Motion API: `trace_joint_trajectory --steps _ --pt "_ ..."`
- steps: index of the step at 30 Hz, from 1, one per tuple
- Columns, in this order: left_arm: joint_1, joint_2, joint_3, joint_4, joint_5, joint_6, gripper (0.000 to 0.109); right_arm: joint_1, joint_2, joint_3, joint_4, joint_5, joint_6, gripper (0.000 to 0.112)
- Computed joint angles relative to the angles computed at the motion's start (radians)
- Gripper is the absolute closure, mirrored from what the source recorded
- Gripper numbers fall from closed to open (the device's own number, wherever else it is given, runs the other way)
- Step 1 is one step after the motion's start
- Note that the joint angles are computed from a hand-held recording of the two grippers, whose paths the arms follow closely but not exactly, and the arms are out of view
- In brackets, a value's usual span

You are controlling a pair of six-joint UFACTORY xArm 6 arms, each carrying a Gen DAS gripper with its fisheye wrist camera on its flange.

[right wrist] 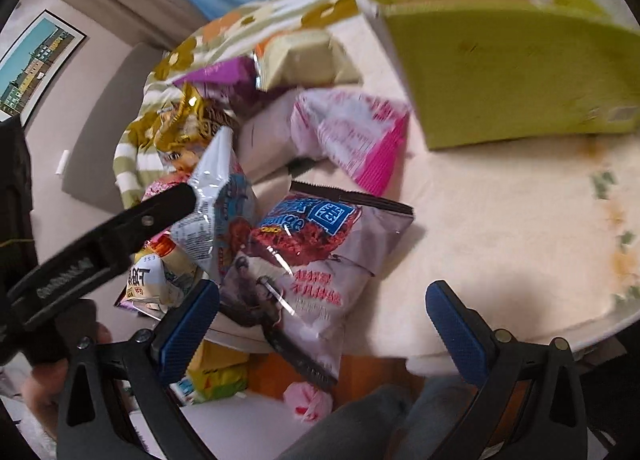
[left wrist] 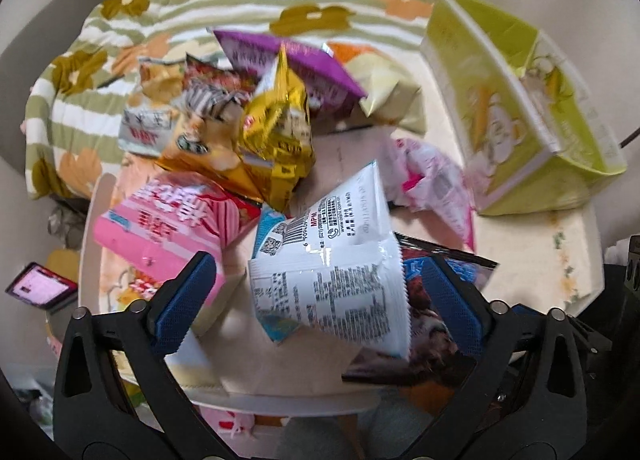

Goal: Organize snacks
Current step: 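Grasp the white snack bag with the left tool while the right tool grasps the purple-blue bag, then carry both bags over the yellow-green box and open both tools to drop them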

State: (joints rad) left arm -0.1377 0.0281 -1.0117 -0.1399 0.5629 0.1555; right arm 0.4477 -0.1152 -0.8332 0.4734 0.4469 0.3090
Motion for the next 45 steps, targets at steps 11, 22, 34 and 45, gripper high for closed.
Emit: trace_joint_trajectory --steps 11,22,34,45 --pt "-0.003 0.123 -0.067 0.126 0.047 -0.154 0.027 -0.030 0.161 -0.135 0.348 0.124 -0.386 0.010" --pt "0.012 0.116 -0.070 0.100 0.068 -0.089 0.042 -0.038 0.262 -0.242 0.404 0.161 -0.525 0.017" --pt "0.027 0.053 -0.036 0.010 0.067 0.020 0.045 -0.015 0.248 -0.236 0.427 0.117 -0.542 0.048" --pt "0.041 -0.048 0.012 -0.082 0.075 0.140 0.045 0.031 0.120 -0.108 0.304 -0.022 -0.397 0.048"
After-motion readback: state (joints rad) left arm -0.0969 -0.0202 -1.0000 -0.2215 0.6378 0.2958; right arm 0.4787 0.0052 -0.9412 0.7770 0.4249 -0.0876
